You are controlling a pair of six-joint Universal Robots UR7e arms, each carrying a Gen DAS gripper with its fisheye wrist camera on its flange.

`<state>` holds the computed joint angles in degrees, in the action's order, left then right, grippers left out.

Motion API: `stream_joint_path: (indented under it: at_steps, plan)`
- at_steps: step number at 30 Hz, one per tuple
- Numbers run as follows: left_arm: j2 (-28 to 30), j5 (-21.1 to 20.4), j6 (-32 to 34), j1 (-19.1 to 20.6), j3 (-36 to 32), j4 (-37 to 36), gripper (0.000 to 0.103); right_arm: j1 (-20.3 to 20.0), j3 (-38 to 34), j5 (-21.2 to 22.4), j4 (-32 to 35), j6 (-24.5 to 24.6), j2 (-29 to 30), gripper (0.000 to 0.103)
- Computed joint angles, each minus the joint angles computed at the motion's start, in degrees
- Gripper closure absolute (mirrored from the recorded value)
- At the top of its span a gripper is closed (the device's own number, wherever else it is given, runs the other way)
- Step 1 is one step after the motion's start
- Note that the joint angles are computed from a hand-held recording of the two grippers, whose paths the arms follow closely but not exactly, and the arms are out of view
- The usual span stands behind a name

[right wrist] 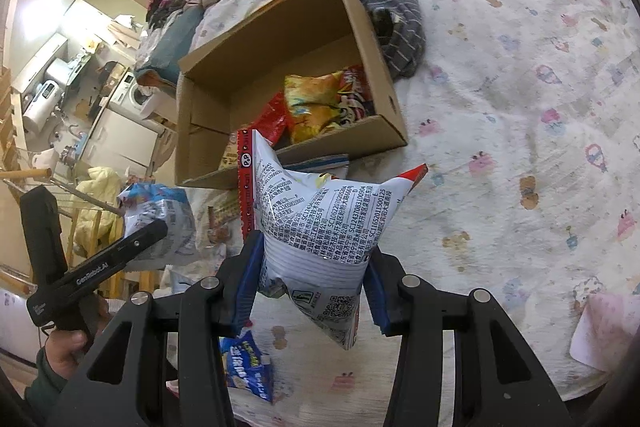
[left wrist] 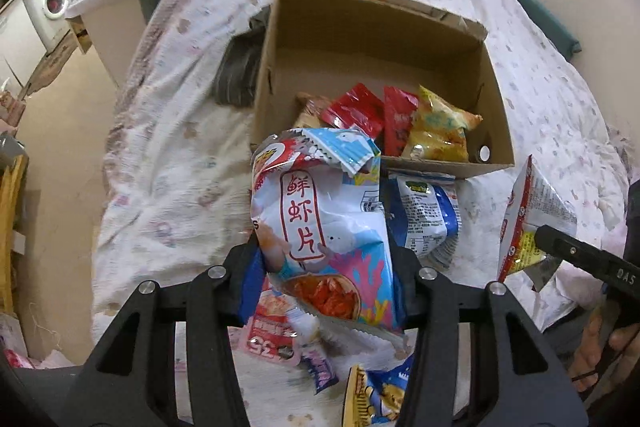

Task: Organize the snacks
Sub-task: 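Carry the shrimp-flake bag and white bag over the box with both tools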

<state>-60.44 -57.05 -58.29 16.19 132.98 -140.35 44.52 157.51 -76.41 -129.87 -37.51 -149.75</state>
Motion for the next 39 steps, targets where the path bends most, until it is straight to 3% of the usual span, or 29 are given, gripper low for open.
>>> stream_joint_path:
  at_steps: [9,17,22,28,32,36,39]
  plan:
    - [-3.13,2.62,-2.81,-2.17,-1.1,8.25,0.057,4.87,0.42,0.71,-2.29,0.85,1.11,0.055]
    - [-4.07,5.88,-3.07,-3.11,-3.1,12.89,0.057,-0.02,-0.71,6.55,6.86,-4.43,-5.27,0.055]
    - [-3.61,8.0,-0.97,-2.41,-5.25,14.01,0.057,0.15,-2.03,8.32,7.3,-3.29,-4.59,0.055]
    - [-1.88,9.91,2.24,-0.53,-7.86,13.33,0.057,5.58,-4.2,7.85,-1.13,2.87,3.22,0.055]
    - [0.34,10.3,5.01,1.05,-9.55,11.35,0.057,7.29,-6.54,10.13,-3.97,6.4,10.35,0.055]
    - [2.76,10.68,7.56,2.57,-11.46,9.63,0.057,14.87,-8.66,4.97,-15.5,12.33,21.55,0.055]
    - [4.84,10.68,10.3,4.11,-12.86,7.29,0.057,18.41,-10.31,2.13,-20.59,14.43,27.66,0.055]
